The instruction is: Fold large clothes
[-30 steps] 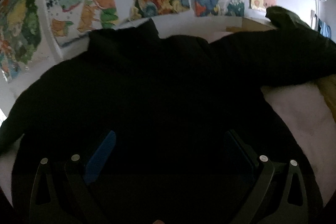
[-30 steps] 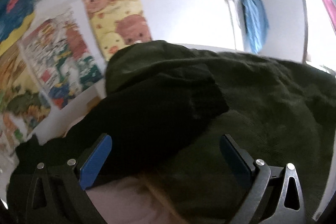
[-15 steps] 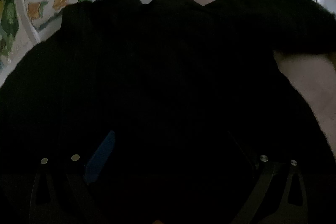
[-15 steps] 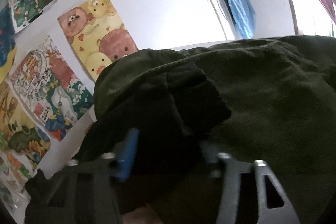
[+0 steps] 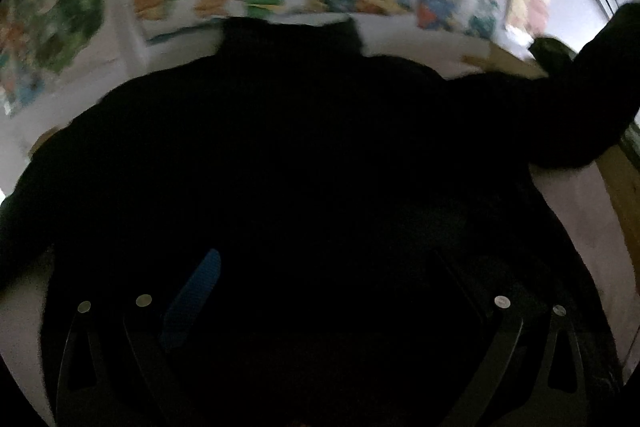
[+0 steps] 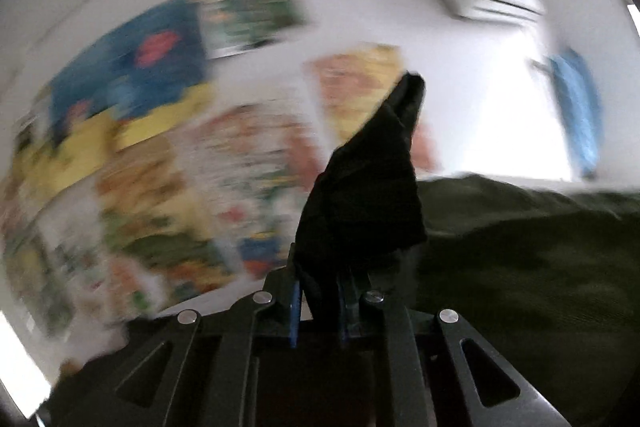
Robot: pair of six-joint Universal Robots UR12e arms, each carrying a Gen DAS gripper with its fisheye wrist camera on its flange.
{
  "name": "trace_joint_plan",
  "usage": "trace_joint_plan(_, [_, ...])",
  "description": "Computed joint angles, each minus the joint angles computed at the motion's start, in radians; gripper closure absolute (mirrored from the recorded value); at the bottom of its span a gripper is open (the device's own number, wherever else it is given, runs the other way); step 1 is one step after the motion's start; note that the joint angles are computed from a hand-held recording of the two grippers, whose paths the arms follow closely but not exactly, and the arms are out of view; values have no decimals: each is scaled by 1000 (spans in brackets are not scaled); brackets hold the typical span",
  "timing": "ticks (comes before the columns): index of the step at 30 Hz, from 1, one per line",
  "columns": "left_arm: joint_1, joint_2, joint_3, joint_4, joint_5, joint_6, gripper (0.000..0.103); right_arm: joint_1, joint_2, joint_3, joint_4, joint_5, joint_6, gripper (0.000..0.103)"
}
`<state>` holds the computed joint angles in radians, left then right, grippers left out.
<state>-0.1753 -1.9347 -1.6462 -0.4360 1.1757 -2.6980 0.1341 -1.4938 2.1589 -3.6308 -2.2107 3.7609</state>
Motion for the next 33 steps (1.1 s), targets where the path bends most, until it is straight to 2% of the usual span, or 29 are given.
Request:
trace_joint_plan(4, [46, 4, 5, 28, 9, -67, 2, 52, 82, -117, -21, 140, -173, 90])
trace_joint_plan(7, [95, 3, 18, 11, -39, -135, 2, 85, 138, -195, 18, 227, -267, 90])
trace_joint_plan(10, [135, 4, 29, -4, -74, -173, 2, 120, 207, -287, 97, 298, -361, 90])
trace_joint_plan(12, [170, 2, 29, 6, -140, -209, 2, 136, 246, -337, 163, 351, -405, 92])
trace_joint_plan(16, [238, -14, 29, 27, -338, -321, 2, 173, 317, -418, 323, 443, -492, 92])
trace_joint_plan(19, [268, -27, 47, -15, -446, -371, 2, 194, 363, -462, 432, 492, -554, 92])
trace_joint_plan(22, [282, -38, 69, -99, -530, -361, 2, 209, 397, -489, 510, 521, -601, 92])
trace_joint_plan(27, [282, -47, 103, -251, -583, -302, 2, 234, 428, -519, 573, 503, -685, 92])
trace_joint_plan(28, [281, -51, 109, -268, -586, -296, 2, 232, 427, -518, 583, 520, -695, 91])
trace_joint_plan(29, [279, -54, 116, -287, -586, -295, 2, 226, 422, -515, 598, 555, -703, 86])
trace_joint_plan(30, [276, -57, 120, -295, -576, -301, 2, 222, 417, -508, 607, 584, -708, 74])
trace_joint_plan(31, [273, -60, 122, -295, -564, -306, 2, 219, 409, -499, 616, 605, -715, 67])
trace_joint_plan(33, [266, -60, 125, -306, -527, -302, 2, 222, 388, -476, 614, 613, -738, 41])
